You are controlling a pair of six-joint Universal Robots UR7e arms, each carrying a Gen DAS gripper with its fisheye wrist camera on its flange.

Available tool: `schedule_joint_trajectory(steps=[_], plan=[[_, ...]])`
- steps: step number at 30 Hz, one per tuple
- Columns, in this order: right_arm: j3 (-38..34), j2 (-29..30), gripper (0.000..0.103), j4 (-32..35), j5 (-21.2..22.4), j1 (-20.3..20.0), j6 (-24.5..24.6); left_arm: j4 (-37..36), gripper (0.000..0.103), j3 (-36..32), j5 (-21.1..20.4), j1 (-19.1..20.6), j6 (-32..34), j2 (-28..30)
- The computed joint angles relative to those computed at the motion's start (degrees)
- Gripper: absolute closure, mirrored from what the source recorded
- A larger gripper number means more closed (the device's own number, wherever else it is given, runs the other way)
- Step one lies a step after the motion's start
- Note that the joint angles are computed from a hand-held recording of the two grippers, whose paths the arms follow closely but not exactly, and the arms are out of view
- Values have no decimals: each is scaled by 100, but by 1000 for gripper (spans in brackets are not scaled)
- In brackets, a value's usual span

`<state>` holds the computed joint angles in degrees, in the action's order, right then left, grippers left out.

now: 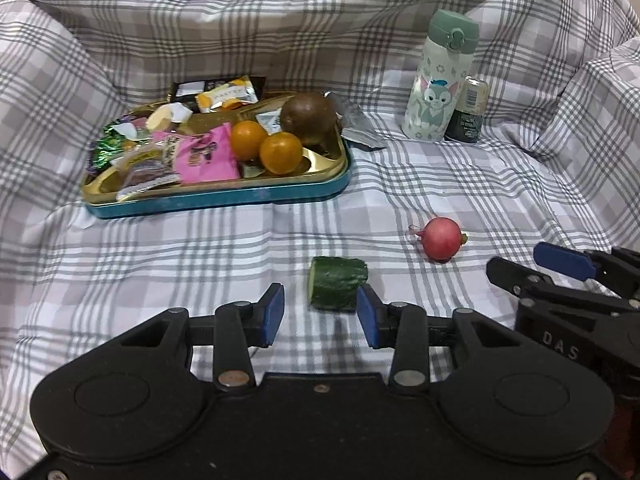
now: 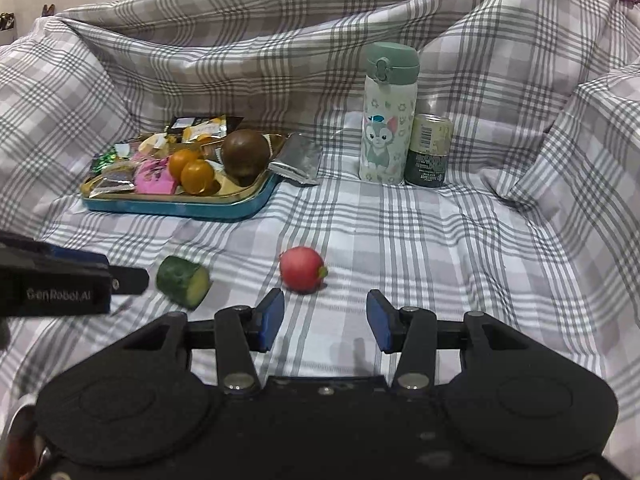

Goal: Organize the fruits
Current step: 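Lift both open tools away from the tray toward the cucumber and radish, then grasp the cucumber piece with the left tool while the right tool grasps the red radish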

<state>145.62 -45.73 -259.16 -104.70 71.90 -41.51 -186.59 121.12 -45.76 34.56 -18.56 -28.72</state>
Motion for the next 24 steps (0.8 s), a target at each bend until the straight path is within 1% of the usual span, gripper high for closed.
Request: schedule_joint_trajectory(steps=[6, 10, 12, 17, 22, 24], plan=[[-278, -48, 56, 368, 61, -122, 206, -113, 54, -193, -43, 88, 170, 201], [-322, -128, 56, 544, 74, -196, 284, -185, 54, -290, 21, 127, 235, 319], [-328, -183, 56, 647, 101, -234, 349, -192, 52, -326, -5, 152, 261, 355], [-363, -136, 56, 639, 37, -235, 331, -316, 51, -344, -30, 152, 321, 404], [-355, -147, 56, 702, 61, -228, 328, -309, 51, -428, 21, 200, 455, 495], [-361, -114, 56, 663, 70, -215, 269, -322, 51, -450, -27, 241, 492, 510]])
